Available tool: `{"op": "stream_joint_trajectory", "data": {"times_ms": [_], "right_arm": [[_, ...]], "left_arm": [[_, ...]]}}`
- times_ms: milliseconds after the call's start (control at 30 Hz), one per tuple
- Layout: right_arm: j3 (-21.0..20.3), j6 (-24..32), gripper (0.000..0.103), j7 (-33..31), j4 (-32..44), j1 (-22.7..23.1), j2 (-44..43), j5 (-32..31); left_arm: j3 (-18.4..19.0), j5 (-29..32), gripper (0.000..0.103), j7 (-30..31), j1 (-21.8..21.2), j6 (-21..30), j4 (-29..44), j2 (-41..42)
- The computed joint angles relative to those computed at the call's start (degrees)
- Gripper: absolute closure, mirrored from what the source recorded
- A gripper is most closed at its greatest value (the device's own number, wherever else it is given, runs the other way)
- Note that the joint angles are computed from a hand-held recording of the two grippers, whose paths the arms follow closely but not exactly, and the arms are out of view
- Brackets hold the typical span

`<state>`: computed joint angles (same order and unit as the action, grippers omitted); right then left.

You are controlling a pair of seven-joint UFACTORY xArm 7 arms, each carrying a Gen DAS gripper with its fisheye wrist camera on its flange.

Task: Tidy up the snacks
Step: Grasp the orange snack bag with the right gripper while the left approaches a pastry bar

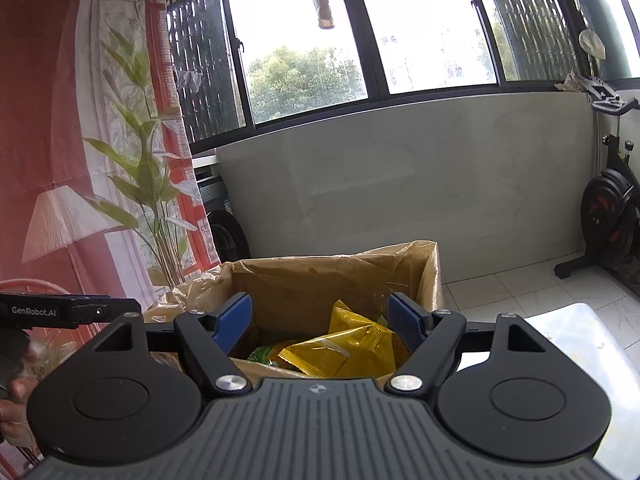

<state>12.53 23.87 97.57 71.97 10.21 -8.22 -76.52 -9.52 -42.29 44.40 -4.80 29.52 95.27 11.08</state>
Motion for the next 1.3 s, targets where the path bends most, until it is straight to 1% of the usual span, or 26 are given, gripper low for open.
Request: {"op": "stream_joint_trajectory", "data": {"times_ms": [100, 200, 267, 333, 400, 500, 600, 733, 833, 933, 1000, 1033, 1067, 1133, 1167, 1200, 1233, 1267, 1300], "right_arm": [[1.7, 2.8, 0.025, 2.7, -2.8, 0.5, -2.2, -3.6], [2.8, 4.5, 0.025, 4.2, -5.6, 1.2, -3.7, -4.4], [3.2, 4.9, 0.025, 5.2, -7.4, 1.4, -4.7, -5.1], [3.7, 5.4, 0.025, 6.6, -9.4, 1.6, -5.7, -5.2], [3.6, 4.6, 0.025, 8.0, -11.4, 1.7, -6.5, -4.2], [3.4, 3.5, 0.025, 7.0, -13.5, 1.8, -6.7, -0.1], [3.4, 1.1, 0.025, 6.8, -14.5, 1.2, -6.2, 1.8], [2.9, -3.5, 0.021, 4.4, -14.1, 0.8, -3.7, 4.4], [2.3, -6.8, 0.019, 0.7, -12.7, 1.0, -1.0, 6.2], [1.4, -7.9, 0.012, -4.4, -10.8, 1.7, 1.7, 8.6], [0.8, -8.1, 0.012, -6.5, -9.8, 2.2, 3.5, 9.1], [0.2, -8.4, 0.011, -8.8, -9.5, 2.7, 4.3, 11.0], [-0.4, -8.7, 0.011, -12.3, -9.3, 3.2, 5.1, 14.3], [-1.2, -9.2, 0.012, -15.3, -9.6, 4.1, 5.8, 17.8], [-1.5, -9.8, 0.014, -15.6, -10.2, 4.3, 5.7, 18.6], [-1.6, -10.5, 0.015, -14.1, -10.9, 4.3, 5.3, 18.1], [-1.6, -10.7, 0.027, -11.6, -11.4, 4.2, 4.8, 16.3], [-1.6, -11.4, 0.032, -9.6, -12.2, 4.0, 4.2, 15.1], [-1.4, -11.8, 0.032, -7.8, -12.9, 3.6, 3.4, 14.1]], "left_arm": [[0.1, -4.1, 0.021, 2.8, 0.8, -1.4, -5.1, -3.2], [0.9, -7.4, 0.021, 4.4, 0.2, -2.6, -9.7, -6.0], [1.5, -8.6, 0.021, 4.5, -0.6, -3.6, -12.6, -7.4], [2.3, -8.9, 0.021, 3.3, -1.4, -3.8, -14.6, -8.2], [3.0, -8.9, 0.021, 1.9, -1.9, -3.6, -16.5, -8.7], [3.5, -5.5, 0.021, -1.5, -2.8, -4.0, -18.4, -8.8], [3.6, -5.3, 0.021, -1.3, -3.3, -5.9, -20.2, -9.1], [3.7, -4.9, 0.021, -2.1, -3.7, -6.0, -21.6, -9.3], [3.8, -3.5, 0.021, -3.2, -4.0, -5.6, -23.1, -9.7], [4.0, -1.3, 0.021, -5.3, -4.2, -4.7, -24.2, -9.8], [4.2, 0.5, 0.021, -7.1, -4.2, -3.7, -24.3, -9.6], [4.2, 1.2, 0.021, -7.9, -4.2, -3.4, -24.5, -9.6], [4.2, 2.1, 0.021, -8.8, -4.2, -3.1, -24.8, -9.9], [4.3, 4.2, 0.021, -10.7, -4.3, -2.4, -25.6, -10.3], [4.4, 5.5, 0.021, -12.0, -4.3, -2.0, -25.6, -10.2], [4.4, 6.5, 0.021, -13.3, -4.4, -1.7, -25.9, -10.3], [4.5, 6.9, 0.021, -13.9, -4.4, -1.3, -25.8, -10.2], [4.5, 7.3, 0.021, -14.7, -4.3, -0.8, -25.7, -10.1], [4.5, 7.6, 0.021, -15.2, -4.3, -0.6, -25.7, -10.0]]}}
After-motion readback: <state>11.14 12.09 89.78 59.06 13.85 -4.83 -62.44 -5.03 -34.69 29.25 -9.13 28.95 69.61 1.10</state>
